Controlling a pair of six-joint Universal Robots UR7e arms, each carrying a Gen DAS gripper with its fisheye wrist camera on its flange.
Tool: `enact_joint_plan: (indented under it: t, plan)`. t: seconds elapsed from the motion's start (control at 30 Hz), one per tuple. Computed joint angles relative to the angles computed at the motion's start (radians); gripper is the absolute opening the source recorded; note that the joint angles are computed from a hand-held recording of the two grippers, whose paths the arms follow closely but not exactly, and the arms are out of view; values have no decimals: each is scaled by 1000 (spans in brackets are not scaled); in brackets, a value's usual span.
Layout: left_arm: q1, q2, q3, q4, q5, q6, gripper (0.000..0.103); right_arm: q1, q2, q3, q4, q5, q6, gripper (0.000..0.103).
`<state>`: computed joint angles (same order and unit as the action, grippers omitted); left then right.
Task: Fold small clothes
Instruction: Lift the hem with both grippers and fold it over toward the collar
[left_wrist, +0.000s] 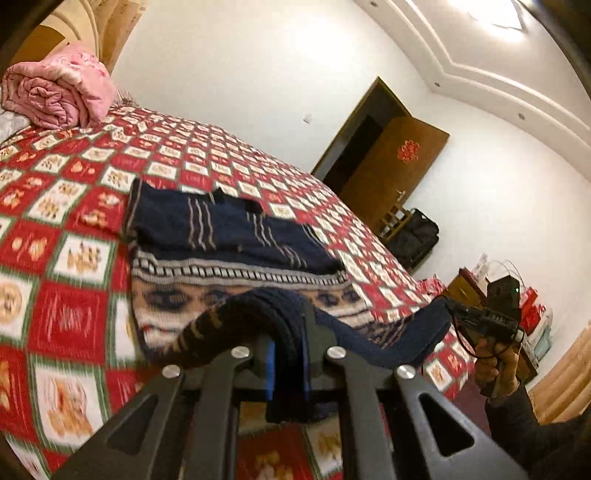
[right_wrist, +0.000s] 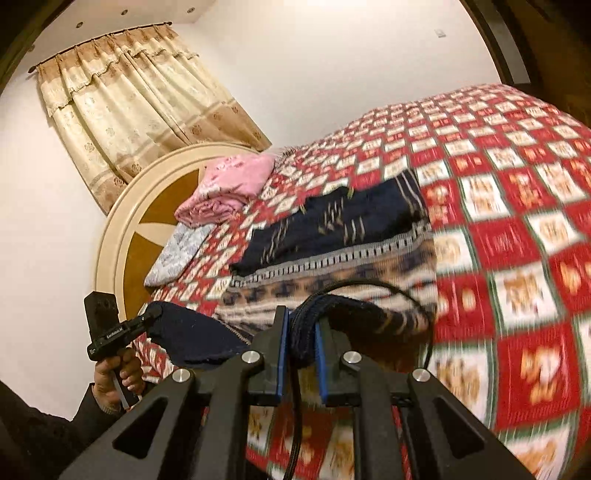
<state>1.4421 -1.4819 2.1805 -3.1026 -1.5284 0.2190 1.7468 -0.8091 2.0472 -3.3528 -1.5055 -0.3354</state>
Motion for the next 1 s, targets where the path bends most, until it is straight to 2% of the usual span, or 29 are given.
enact_joint_plan:
  t: [0.23,0.63,1.0]
  plan:
    - [52,117,-212,71,-77,-63,10,22,72,-224,113,-15,68,13]
    - [69,323,-542,167,-25,-67,10,40,310,-705,361,-60,120,13]
    - [127,544,-868,313,-18,-125,10,26,601,-1242,638,-92,134,12]
